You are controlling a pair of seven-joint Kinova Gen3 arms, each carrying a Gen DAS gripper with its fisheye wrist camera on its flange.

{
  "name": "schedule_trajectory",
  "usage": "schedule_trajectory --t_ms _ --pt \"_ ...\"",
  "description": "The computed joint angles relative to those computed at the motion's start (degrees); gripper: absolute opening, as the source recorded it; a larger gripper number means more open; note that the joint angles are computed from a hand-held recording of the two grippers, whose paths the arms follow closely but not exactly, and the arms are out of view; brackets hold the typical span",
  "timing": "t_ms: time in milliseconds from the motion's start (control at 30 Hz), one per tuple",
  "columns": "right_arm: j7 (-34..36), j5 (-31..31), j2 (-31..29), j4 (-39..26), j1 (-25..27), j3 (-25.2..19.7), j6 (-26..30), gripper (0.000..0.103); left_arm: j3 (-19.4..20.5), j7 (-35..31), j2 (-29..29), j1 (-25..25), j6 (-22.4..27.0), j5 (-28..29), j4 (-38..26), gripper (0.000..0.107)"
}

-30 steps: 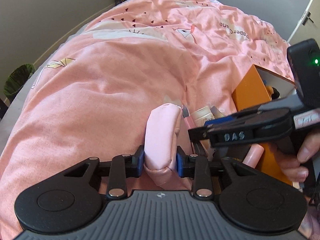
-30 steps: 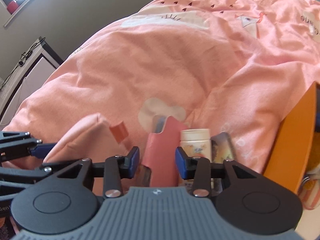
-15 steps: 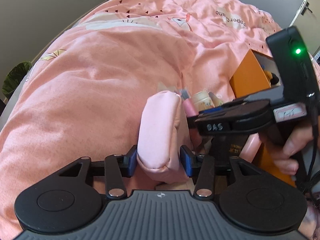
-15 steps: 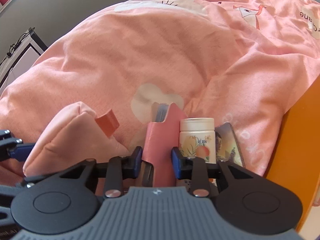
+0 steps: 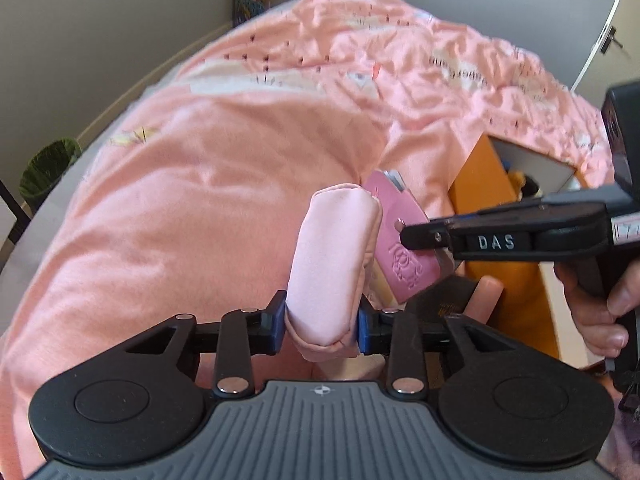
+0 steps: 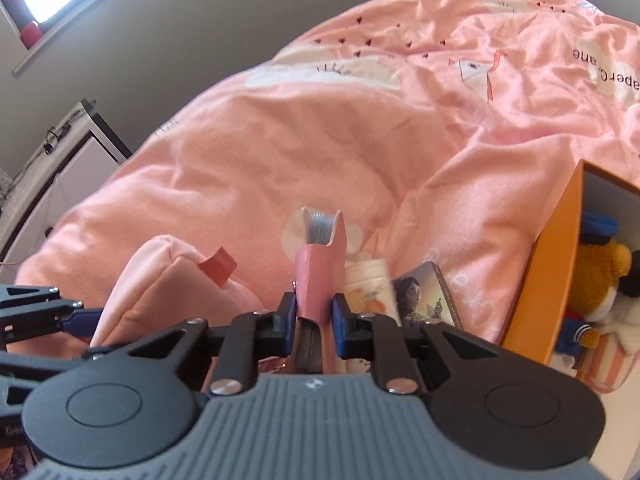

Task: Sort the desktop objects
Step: 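Carry the pink case into the box and release it with the right gripper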

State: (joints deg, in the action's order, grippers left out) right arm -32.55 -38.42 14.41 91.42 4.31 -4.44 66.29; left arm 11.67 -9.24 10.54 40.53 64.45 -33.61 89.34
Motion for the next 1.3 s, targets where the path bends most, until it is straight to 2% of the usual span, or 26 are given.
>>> schedule_trajectory --t_ms 300,500,633,767,967,1133,1300 --pt "5.64 -9.42 -1.47 -3.43 8.80 3.14 9.79 0.020 1.10 -1.43 -0.10 2.30 0.40 -5.73 -5.76 0.037" --pt "9.53 -14.54 -2.15 -5.60 14.76 6.20 12.25 0.020 0.20 -7.23 3.73 4.37 -1.48 -7.15 -12.48 0.037" --pt "10.65 -15.80 -1.74 -7.21 18.31 7.92 11.73 0.020 -1.20 -12.83 6.98 5.09 -4.25 -5.13 -16.93 0.037" --pt "9.33 -13.84 -0.62 -8.50 20.09 8.67 8.56 0.020 -2.11 -19.07 10.39 4.20 -7.64 -0.44 -20.70 0.037" --pt "2.60 -5.61 2.56 -9.43 19.50 8.13 1.35 0.020 -2.38 -27.91 15.90 1.61 -10.31 8.64 -25.66 0.037" --pt "-2.82 0.67 5.83 -10.65 18.05 6.37 -2.59 0.020 -3.78 -32.34 19.74 0.52 -9.50 14.73 -29.11 0.037" --pt "-7.39 5.65 8.62 -12.60 16.00 4.65 -5.14 0.020 -6.21 -34.96 21.48 1.12 -8.21 18.08 -31.35 0.037"
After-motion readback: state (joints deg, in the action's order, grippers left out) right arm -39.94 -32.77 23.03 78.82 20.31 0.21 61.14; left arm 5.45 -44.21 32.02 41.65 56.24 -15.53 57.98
